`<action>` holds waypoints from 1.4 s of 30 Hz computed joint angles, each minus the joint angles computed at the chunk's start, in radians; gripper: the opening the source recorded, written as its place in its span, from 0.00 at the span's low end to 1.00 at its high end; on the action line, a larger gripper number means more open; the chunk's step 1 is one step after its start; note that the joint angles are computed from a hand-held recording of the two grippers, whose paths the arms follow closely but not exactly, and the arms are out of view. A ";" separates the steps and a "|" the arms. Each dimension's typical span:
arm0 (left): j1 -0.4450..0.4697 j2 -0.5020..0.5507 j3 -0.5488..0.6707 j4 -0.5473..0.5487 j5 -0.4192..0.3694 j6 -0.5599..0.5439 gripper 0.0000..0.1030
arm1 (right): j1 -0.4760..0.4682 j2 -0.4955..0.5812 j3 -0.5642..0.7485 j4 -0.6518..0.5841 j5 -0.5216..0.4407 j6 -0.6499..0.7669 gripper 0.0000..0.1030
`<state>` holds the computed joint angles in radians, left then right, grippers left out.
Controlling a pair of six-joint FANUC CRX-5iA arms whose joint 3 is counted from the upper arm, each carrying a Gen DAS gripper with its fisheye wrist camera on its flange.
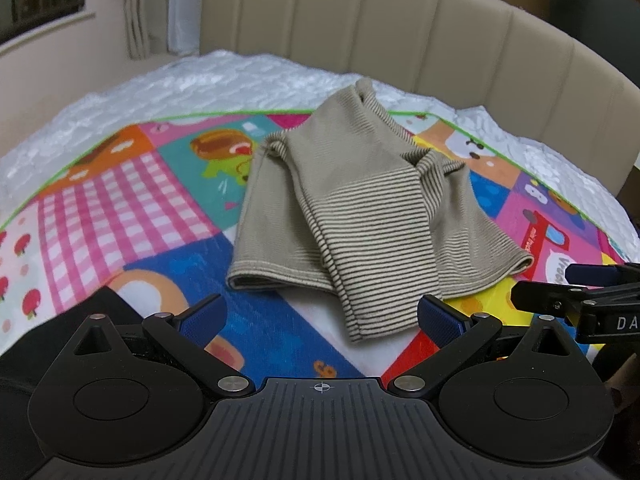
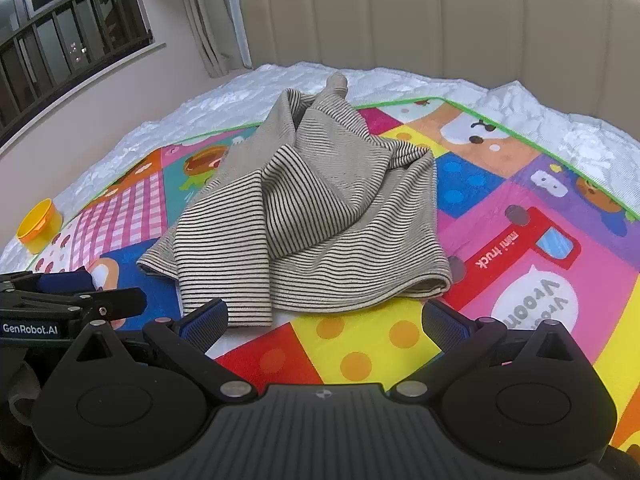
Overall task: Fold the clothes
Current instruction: 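Lower both grippers onto the striped shirt and close on its fabric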
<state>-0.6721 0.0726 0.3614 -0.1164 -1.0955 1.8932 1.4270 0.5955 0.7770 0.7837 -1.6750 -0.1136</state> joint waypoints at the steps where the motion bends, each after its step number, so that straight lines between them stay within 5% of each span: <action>1: 0.006 0.004 0.002 0.012 -0.006 -0.002 1.00 | -0.003 0.001 0.003 -0.005 0.001 0.005 1.00; 11: 0.087 0.087 0.060 0.169 0.003 -0.102 1.00 | -0.093 0.003 0.015 -0.045 -0.001 0.123 1.00; 17: 0.158 0.233 0.205 0.258 0.022 -0.244 1.00 | -0.204 -0.100 -0.172 -0.103 0.197 0.017 1.00; 24: 0.226 0.448 0.448 0.276 -0.148 -0.181 1.00 | -0.281 -0.163 -0.293 -0.119 0.359 -0.031 1.00; 28: 0.247 0.489 0.478 0.313 -0.181 -0.190 1.00 | -0.265 -0.185 -0.341 0.032 0.336 -0.056 1.00; 32: 0.258 0.487 0.442 0.359 -0.165 -0.204 1.00 | -0.296 -0.141 -0.275 -0.044 0.234 -0.026 1.00; 38: 0.267 0.494 0.438 0.405 -0.169 -0.230 0.97 | -0.328 -0.180 -0.368 -0.128 0.319 -0.216 1.00; 42: 0.287 0.527 0.479 0.471 -0.220 -0.215 0.90 | -0.331 -0.155 -0.297 -0.157 0.312 -0.168 1.00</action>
